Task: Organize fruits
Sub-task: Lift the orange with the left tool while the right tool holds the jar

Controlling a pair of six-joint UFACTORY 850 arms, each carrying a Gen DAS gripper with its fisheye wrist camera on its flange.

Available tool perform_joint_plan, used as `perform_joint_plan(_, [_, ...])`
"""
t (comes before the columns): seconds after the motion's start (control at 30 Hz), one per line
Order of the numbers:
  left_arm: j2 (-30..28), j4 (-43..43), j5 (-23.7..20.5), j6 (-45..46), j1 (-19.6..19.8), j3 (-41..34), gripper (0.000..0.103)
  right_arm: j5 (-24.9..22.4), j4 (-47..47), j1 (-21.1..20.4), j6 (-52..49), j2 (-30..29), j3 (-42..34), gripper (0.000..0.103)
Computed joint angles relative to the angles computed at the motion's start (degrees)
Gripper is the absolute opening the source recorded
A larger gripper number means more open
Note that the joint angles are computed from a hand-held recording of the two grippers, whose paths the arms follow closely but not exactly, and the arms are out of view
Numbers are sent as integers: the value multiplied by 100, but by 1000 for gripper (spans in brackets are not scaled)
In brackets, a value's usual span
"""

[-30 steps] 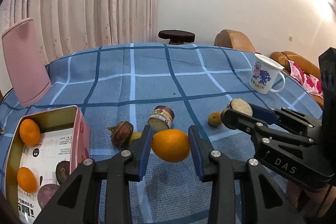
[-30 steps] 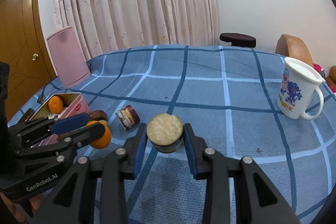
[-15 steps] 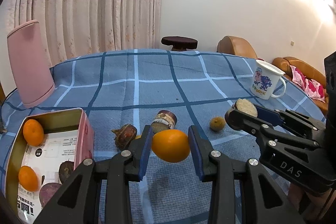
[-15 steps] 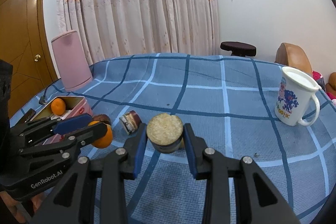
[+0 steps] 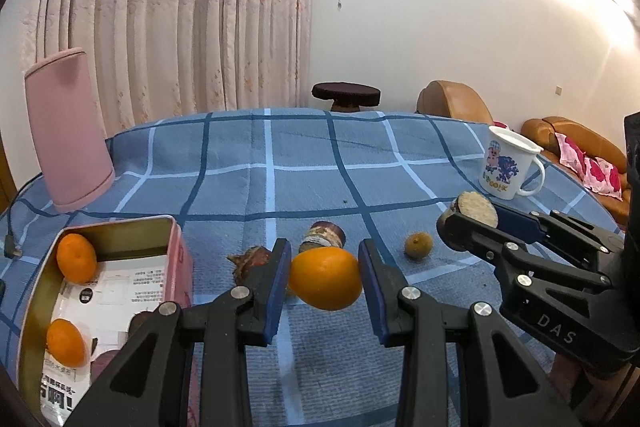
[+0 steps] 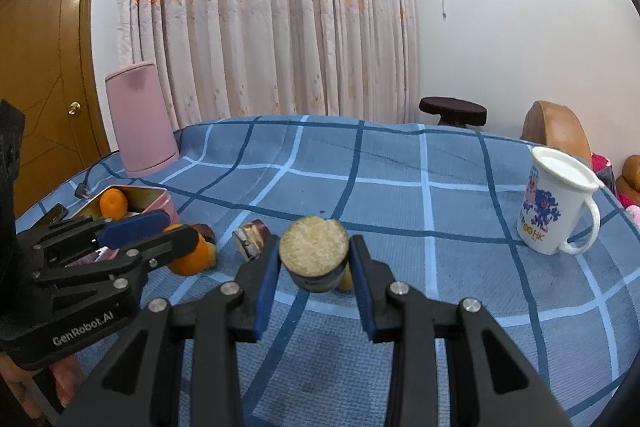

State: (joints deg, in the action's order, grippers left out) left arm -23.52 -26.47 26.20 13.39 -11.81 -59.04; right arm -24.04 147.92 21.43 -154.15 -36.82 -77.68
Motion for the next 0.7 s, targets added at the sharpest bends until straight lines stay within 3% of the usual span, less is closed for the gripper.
perform_joint_plan(0.7, [239,250,388,-285,108,333,37,-152,515,107,-595,39,91,37])
